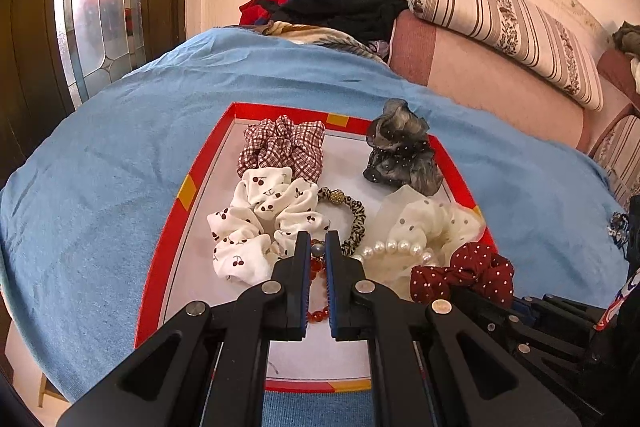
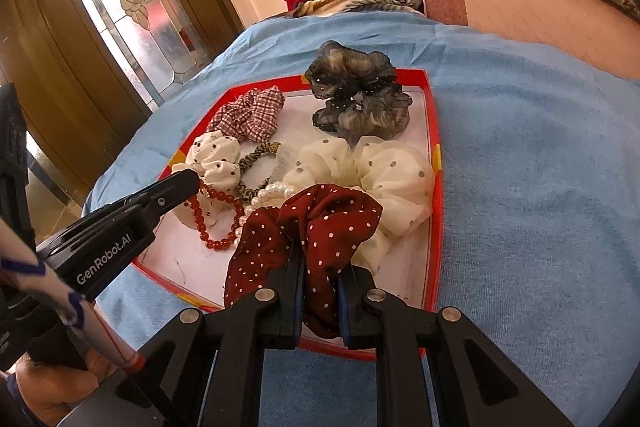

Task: Organize jewelry
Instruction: 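Lower the polka-dot scrunchie and bead bracelet into the box lid, then open both tools to release the items in the box lid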

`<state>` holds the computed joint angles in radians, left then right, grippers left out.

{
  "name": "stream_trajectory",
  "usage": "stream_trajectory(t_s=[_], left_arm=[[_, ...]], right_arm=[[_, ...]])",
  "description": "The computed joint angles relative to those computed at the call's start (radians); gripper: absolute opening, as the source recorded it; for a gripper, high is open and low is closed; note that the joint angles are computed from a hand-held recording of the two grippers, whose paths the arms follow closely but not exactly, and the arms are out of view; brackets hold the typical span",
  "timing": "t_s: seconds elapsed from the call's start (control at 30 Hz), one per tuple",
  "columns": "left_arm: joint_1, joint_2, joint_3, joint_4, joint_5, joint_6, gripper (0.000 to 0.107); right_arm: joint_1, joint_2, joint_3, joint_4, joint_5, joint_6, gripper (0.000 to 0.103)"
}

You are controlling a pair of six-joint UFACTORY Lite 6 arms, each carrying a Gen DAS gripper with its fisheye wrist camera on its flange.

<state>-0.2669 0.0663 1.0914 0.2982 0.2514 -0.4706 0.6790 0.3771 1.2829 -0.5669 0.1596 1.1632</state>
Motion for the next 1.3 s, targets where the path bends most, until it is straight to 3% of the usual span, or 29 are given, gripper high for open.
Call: stream_trajectory(t_s=[0.33,0.9,1.0,1.07,1.13,1.2,1.3], left_arm=[[-0.025,0.032,0.017,0.182,0.033,-0.173,0.007],[-0.025,0.063,0.041,0.210,0.061,-0.208,0.007],[-0.024,0.065,0.043,0.221,0.062,-0.225,0.007],[-0.029,0.059,0.034,0.259,0.065,-0.265,0.007],[-0.031,0.054,0.027,0.271,0.065,-0.279,0.007],[-0.032,0.052,0.025,0.284,0.069,-0.293,0.009],[-0.027,0.039,0.014,0.311,0.067,-0.326,0.029]], right_arm=[[-0.001,0.044,0.034,-0.026,0.012,0.015,0.015],[-0.002,0.142,0.173,-0.035,0.091,-0.012,0.018],[0.000,0.134,0.165,-0.032,0.094,-0.015,0.022],[0.000,0.127,0.161,-0.012,0.095,-0.036,0.036],[-0.001,0.113,0.148,0.001,0.089,-0.047,0.041],[0.003,0.105,0.145,0.003,0.096,-0.053,0.041],[0.012,0.086,0.135,0.004,0.103,-0.056,0.044]])
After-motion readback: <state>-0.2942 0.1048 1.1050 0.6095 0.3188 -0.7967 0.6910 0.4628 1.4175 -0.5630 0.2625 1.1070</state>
